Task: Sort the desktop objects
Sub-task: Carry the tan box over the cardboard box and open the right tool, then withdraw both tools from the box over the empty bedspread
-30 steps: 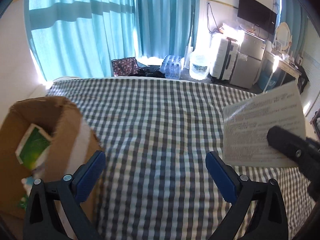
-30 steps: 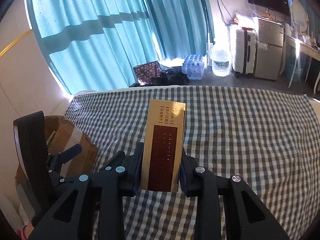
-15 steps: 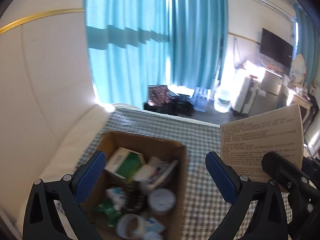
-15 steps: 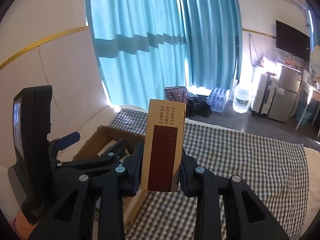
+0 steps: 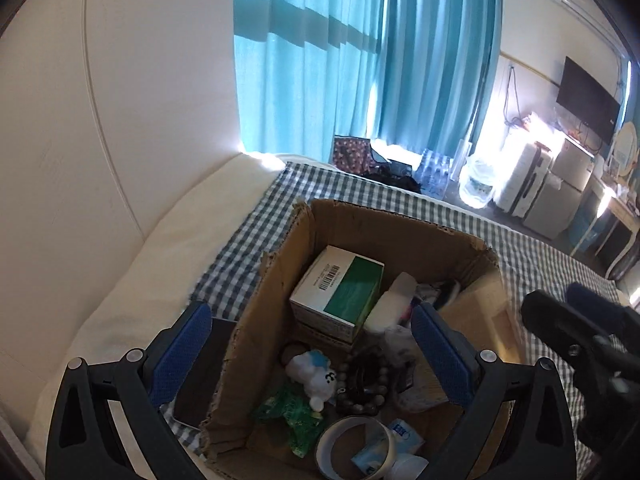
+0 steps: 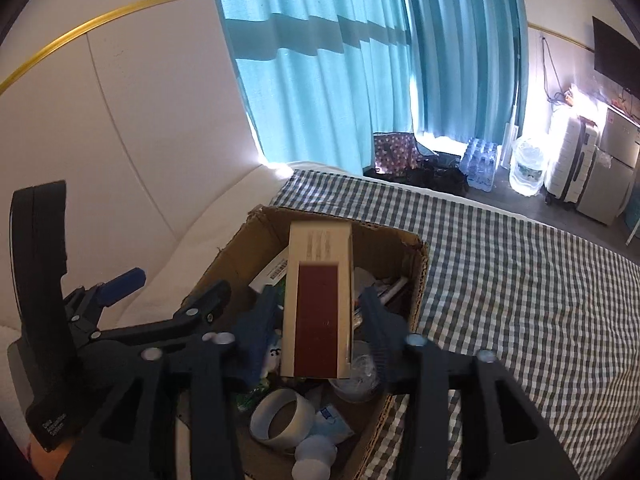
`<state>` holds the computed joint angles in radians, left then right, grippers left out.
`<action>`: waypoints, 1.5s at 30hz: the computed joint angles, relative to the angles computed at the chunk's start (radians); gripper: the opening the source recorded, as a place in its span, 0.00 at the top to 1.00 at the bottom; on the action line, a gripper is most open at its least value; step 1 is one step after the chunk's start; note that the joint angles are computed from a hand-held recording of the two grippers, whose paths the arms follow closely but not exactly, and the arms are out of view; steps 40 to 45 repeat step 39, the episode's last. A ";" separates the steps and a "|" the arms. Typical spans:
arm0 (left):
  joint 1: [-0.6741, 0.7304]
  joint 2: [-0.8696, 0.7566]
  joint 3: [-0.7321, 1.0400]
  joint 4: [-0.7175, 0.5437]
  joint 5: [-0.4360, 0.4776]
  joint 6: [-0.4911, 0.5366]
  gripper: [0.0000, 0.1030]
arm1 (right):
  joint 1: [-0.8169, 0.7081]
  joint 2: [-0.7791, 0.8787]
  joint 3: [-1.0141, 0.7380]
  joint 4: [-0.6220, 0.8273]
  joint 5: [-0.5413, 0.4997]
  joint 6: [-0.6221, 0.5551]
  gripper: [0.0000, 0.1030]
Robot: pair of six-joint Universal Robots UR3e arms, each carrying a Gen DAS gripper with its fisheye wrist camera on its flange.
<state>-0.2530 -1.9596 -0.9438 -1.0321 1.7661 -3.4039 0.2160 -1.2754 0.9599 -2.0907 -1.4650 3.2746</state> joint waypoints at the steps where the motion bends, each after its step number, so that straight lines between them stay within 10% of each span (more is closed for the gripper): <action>1: 0.001 0.000 -0.005 0.006 -0.022 0.001 0.01 | -0.002 0.000 0.001 -0.006 -0.035 0.022 0.12; 14: -0.212 -0.093 0.045 0.094 -0.009 0.023 0.00 | -0.131 -0.429 0.629 -0.264 -0.389 0.096 0.00; 45: -0.270 -0.142 0.017 0.138 0.039 0.025 0.00 | -0.285 -0.622 0.877 -0.267 -0.271 0.104 0.00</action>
